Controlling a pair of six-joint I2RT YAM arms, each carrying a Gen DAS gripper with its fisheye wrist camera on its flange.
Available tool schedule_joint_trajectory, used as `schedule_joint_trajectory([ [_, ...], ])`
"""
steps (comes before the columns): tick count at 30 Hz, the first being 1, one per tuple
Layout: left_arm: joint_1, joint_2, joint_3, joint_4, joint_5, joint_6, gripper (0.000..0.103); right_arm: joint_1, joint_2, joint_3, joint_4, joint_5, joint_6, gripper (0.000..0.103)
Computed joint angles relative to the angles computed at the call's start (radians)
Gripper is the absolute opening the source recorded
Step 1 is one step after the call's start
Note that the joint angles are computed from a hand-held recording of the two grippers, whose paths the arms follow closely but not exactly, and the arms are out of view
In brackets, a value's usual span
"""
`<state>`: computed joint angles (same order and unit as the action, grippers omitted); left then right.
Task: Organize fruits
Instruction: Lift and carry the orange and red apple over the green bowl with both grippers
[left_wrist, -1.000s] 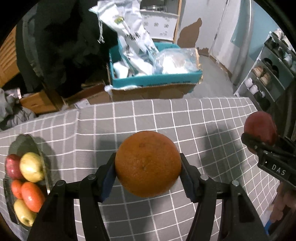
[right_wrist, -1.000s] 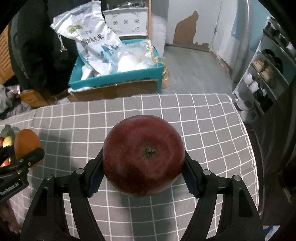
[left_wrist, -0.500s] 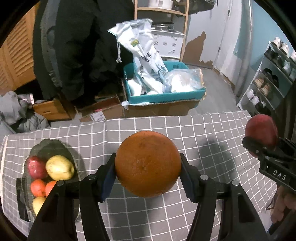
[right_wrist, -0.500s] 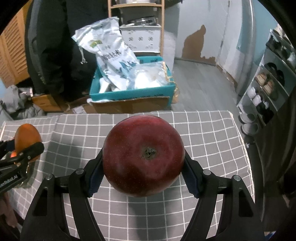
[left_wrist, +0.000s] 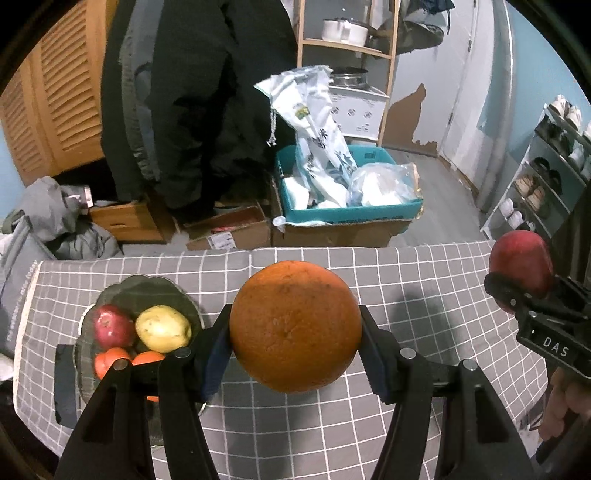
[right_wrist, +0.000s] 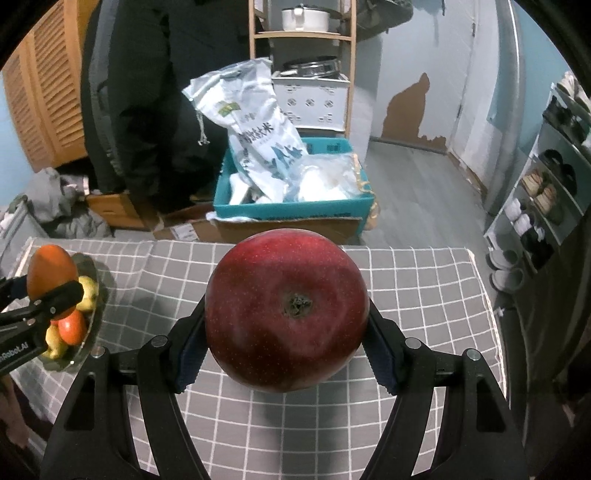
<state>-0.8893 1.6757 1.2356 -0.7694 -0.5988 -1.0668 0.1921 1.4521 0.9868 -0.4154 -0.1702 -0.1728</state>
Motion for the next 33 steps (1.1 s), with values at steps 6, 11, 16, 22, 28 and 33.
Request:
schedule_joint_trajectory([
  [6, -0.009, -0.064, -0.027, -0.042, -0.023, -0.031, 0.064, 0.046, -0.025, 0.0, -0.011, -0.001, 0.014, 0.074],
  [11, -0.019, -0.138, -0.059, -0.107, -0.056, -0.08, 0.064, 0.103, -0.038, 0.001, -0.014, 0.0, 0.034, 0.074],
  [16, -0.049, -0.191, -0.071, -0.19, -0.103, -0.141, 0.064, 0.162, -0.045, 0.011, -0.021, 0.0, 0.062, 0.074],
  [22, -0.078, -0.267, -0.122, -0.264, -0.136, -0.214, 0.064, 0.24, -0.053, 0.028, -0.024, 0.011, 0.096, 0.074],
  [28, -0.079, -0.359, -0.205, -0.314, -0.143, -0.283, 0.064, 0.331, -0.043, 0.041, -0.018, 0.035, 0.129, 0.074],
  [33, -0.099, -0.423, -0.259, -0.369, -0.154, -0.356, 0.064, 0.417, -0.026, 0.06, -0.013, 0.067, 0.159, 0.074],
])
